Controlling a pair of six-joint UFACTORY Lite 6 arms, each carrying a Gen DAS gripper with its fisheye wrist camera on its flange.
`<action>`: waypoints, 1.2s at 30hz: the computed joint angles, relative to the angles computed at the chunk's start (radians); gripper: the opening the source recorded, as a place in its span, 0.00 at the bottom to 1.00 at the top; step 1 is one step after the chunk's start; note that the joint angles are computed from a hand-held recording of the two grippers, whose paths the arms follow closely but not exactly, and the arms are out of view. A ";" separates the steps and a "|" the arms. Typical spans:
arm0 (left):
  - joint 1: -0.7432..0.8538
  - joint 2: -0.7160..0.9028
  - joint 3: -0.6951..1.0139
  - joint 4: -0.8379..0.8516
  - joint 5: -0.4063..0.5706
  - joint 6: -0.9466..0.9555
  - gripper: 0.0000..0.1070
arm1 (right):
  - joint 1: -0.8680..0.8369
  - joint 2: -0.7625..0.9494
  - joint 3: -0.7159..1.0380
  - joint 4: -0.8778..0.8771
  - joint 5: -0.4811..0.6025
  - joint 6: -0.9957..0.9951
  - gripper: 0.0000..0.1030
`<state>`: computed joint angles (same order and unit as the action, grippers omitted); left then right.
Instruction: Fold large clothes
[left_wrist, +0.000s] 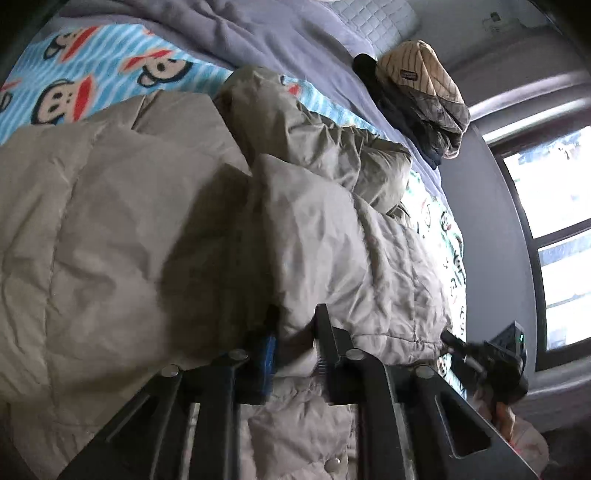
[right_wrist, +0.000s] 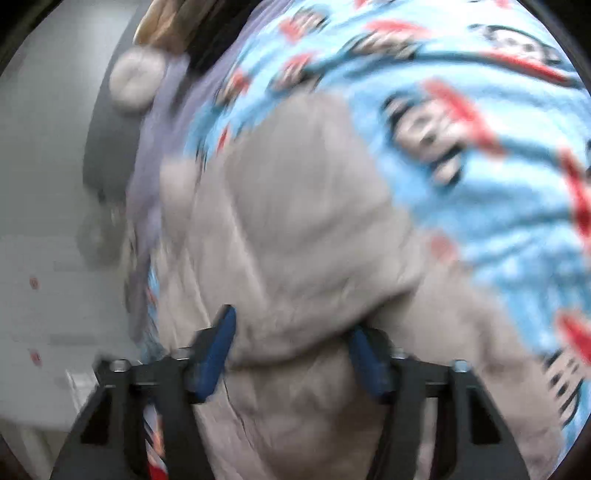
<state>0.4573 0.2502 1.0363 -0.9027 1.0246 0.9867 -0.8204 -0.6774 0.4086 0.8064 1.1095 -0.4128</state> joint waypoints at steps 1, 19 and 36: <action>0.013 -0.026 -0.020 0.000 -0.006 0.026 0.10 | 0.019 0.037 0.026 -0.010 -0.048 -0.006 0.09; 0.186 -0.221 -0.061 0.192 -0.087 0.010 0.10 | 0.264 0.080 0.030 -0.123 -0.157 -0.061 0.08; -0.093 -0.047 -0.139 0.170 -0.421 0.049 0.10 | -0.025 0.066 0.306 -0.145 0.094 -0.220 0.65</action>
<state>0.3642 0.2032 0.8969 -0.7323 0.6034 1.0352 -0.8449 -0.6112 0.7143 0.6617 1.2031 -0.6325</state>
